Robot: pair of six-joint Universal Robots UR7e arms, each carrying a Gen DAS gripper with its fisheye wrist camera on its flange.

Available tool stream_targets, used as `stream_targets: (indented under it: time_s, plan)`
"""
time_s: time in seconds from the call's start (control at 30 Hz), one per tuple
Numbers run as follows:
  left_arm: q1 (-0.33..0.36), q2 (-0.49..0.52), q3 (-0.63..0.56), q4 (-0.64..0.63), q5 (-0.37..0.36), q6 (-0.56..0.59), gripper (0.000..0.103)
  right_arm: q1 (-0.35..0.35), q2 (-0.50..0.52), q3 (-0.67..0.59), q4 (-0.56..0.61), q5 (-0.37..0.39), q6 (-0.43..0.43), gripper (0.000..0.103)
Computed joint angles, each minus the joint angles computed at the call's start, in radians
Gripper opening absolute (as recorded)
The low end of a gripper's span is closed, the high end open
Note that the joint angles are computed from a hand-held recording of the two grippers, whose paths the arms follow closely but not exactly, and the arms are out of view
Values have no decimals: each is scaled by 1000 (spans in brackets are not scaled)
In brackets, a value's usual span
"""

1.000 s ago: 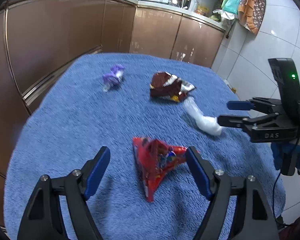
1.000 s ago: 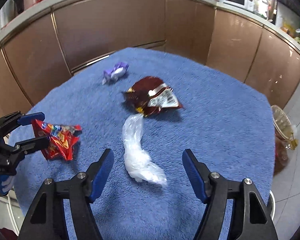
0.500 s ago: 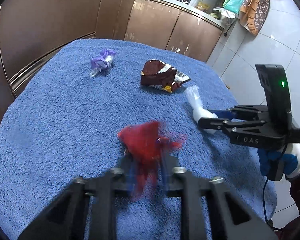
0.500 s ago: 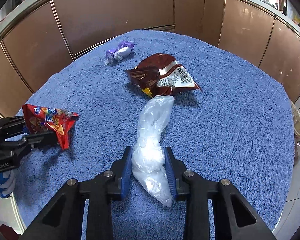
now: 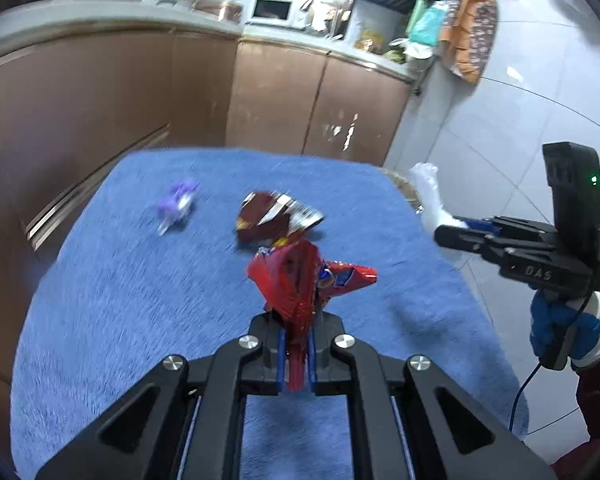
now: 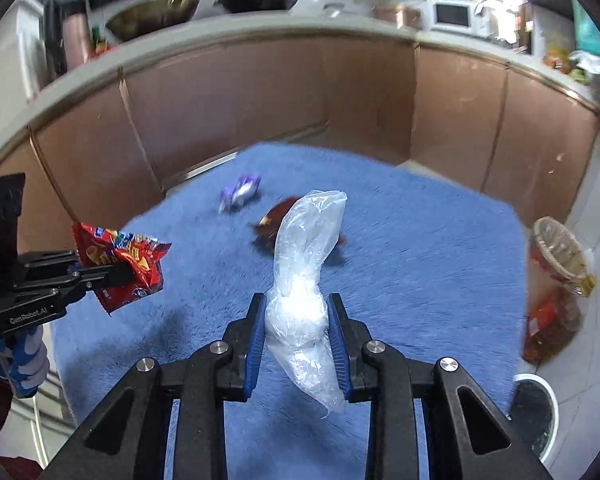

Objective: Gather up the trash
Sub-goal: 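Grasp red snack wrapper with left tool while right tool grasps clear plastic bag, then carry red wrapper and plastic bag to the white bin and open both tools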

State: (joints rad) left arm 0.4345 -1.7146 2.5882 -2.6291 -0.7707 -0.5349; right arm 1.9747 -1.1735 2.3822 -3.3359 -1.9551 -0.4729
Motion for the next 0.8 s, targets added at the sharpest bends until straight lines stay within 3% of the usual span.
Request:
stream_targets:
  time_s: [0.27,0.47,0.63,0.8]
  plan:
    - [-90,186,-110,-129,-9,114,7,42,-266,93,-67,-89,29,28]
    - [-97,386,-258,-276,-87,240,7,65,-436,109,-94,-210,28,28]
    - [-51,587,-410,-328,-216,304,7,-9,-510,135,-173,-254,20,28]
    - [-1,796,-564,-309,-320,344,8,-170,-536,176,-198,-240,23,29]
